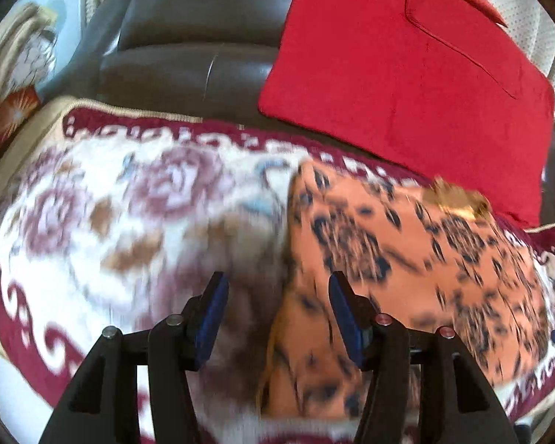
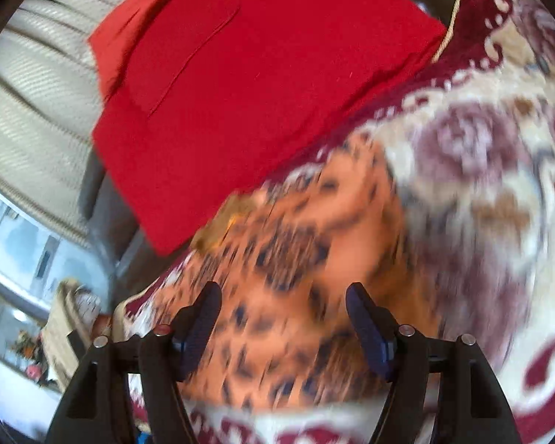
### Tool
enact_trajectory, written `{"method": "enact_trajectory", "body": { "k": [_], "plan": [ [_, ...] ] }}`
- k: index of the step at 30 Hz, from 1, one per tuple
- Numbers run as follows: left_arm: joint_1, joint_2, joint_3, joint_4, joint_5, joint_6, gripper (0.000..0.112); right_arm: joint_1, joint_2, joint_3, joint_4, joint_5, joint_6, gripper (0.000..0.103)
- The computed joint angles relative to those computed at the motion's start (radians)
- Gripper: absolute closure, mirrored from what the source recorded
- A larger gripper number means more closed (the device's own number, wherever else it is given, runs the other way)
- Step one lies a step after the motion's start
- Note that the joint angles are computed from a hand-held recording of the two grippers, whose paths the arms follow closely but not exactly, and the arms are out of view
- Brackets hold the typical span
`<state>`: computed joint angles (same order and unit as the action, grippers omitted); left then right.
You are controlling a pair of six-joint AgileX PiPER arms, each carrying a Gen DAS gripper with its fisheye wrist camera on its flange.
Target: Fold small clothes
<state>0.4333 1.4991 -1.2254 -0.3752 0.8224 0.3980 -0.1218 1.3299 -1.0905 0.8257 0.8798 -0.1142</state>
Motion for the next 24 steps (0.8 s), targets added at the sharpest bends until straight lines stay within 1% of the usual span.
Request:
{"method": "enact_trajectory", "body": {
  "k": [1,2,3,5,7,8,9,10,11,12,14,16,18,20,22,24],
  "plan": [
    [0.007,-0.022,0.032,-0.003,0.0,0.014,0.054,0.007,-0.044,0.059,0.032,-0.02,-0.013,0.03],
    [0.01,-0.045,0.068,0.002,-0.005,0.024,0.053,0.02,-0.098,0.123,0.024,0.0,0.006,0.03],
    [0.011,-0.069,0.104,0.009,-0.01,0.028,0.053,0.019,-0.111,0.146,0.052,-0.021,-0.014,0.03],
    [0.004,-0.071,0.124,0.032,-0.005,0.029,0.053,0.007,-0.13,0.2,0.056,-0.029,-0.017,0.03],
    [-0.01,-0.086,0.14,0.082,-0.005,-0.01,0.053,-0.002,-0.125,0.225,-0.027,-0.084,0.065,0.03],
    [-0.005,-0.09,0.147,0.08,-0.013,-0.001,0.053,-0.046,-0.134,0.256,-0.03,-0.095,0.104,0.03],
    [-0.006,-0.104,0.156,0.09,-0.017,-0.003,0.053,-0.076,-0.147,0.27,0.007,-0.08,0.107,0.03],
    [-0.009,-0.114,0.163,0.102,-0.024,-0.011,0.053,-0.104,-0.156,0.28,0.057,-0.058,0.074,0.029],
    [-0.008,-0.118,0.166,0.107,-0.027,-0.013,0.053,-0.103,-0.167,0.277,0.066,-0.053,0.05,0.028],
    [-0.007,-0.126,0.169,0.109,-0.022,-0.012,0.053,-0.073,-0.179,0.256,0.037,-0.056,0.05,0.028],
    [-0.009,-0.122,0.164,0.113,-0.014,-0.018,0.053,-0.028,-0.176,0.223,0.031,-0.05,0.028,0.028],
    [-0.011,-0.122,0.16,0.112,-0.009,-0.016,0.053,0.019,-0.162,0.206,0.023,-0.071,0.011,0.027],
    [-0.01,-0.119,0.155,0.108,-0.007,-0.01,0.053,0.049,-0.124,0.206,-0.017,-0.114,0.041,0.025],
    [-0.007,-0.128,0.156,0.106,-0.002,-0.006,0.053,0.054,-0.075,0.212,-0.084,-0.126,0.139,0.025],
    [-0.008,-0.135,0.163,0.113,-0.008,-0.009,0.053,0.051,-0.103,0.232,-0.056,-0.125,0.145,0.024],
    [-0.013,-0.128,0.162,0.12,-0.009,-0.019,0.053,0.104,-0.137,0.204,-0.115,-0.144,0.184,0.024]
  ]
}}
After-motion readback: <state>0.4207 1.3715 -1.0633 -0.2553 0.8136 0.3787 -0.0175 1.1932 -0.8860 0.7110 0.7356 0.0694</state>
